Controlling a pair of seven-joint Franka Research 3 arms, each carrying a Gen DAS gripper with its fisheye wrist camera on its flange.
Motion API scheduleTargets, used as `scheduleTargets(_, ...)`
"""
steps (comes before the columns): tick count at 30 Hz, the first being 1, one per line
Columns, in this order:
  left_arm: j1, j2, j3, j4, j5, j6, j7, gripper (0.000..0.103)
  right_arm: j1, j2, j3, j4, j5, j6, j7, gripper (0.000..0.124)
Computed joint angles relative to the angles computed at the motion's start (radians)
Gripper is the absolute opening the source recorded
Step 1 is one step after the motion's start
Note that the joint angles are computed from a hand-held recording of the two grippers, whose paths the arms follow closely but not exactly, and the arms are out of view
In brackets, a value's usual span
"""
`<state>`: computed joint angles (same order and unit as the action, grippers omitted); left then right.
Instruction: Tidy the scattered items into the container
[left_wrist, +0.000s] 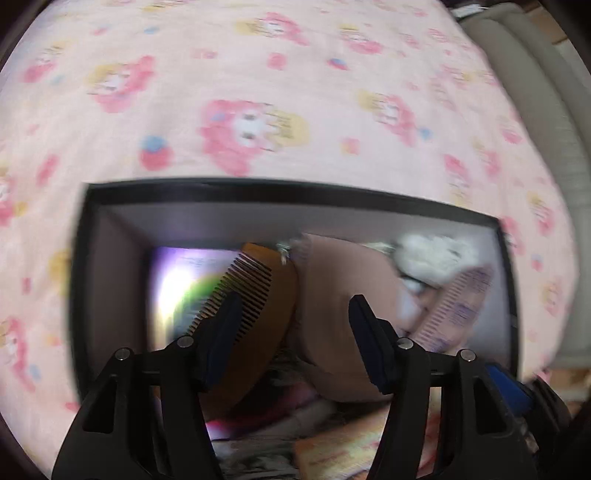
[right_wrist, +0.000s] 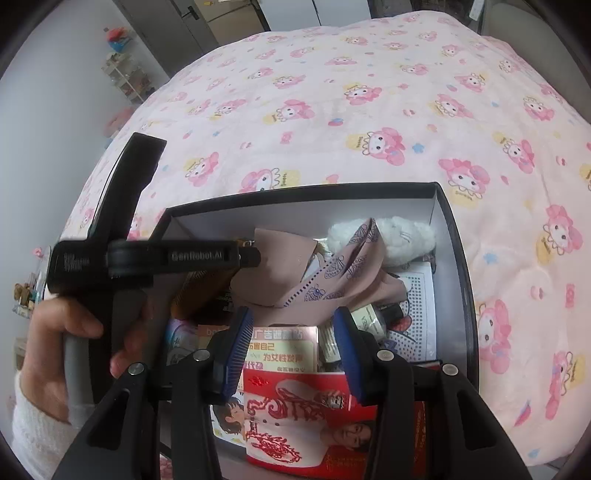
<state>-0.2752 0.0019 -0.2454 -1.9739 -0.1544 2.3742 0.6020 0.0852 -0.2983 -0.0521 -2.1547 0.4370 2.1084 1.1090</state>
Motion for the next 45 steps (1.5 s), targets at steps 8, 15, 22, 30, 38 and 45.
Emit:
scheduleTargets(8,-0.005,-0.107,-0.006,-0.089,-0.004,0.046,-0.012,0.048,-0.001,0.008,-0.008,-0.005,0.031,-0.016,0.003,0.041)
scheduleTargets(15,-0.066,-0.124,0.001,-0.125,-0.116,0.075,-0.002,0.054,-0.011,-0.004,-0.011,-0.021,0.038,0.021,0.015,0.041)
scheduleTargets(22,-0.057,-0.076,0.002,-0.11,-0.16,0.07,0.011,0.057,-0.013,-0.005,-0.021,-0.015,0.059,0.019,0.008,0.041)
scheduleTargets(30,-0.035,-0.093,-0.003,-0.11,-0.026,0.068,-0.084,0.055,-0.023,0.003,-0.014,-0.025,0.028,0.027,0.033,0.041)
scheduleTargets(38,-0.032,-0.095,-0.009,-0.101,0.036,0.075,-0.129,0.057,-0.019,-0.013,-0.008,-0.036,0.005,0.02,0.031,0.043)
scheduleTargets(45,-0.047,-0.122,-0.063,0.025,0.401,-0.143,-0.293,0.084,-0.019,-0.034,0.009,-0.037,-0.029,0.072,0.082,0.053)
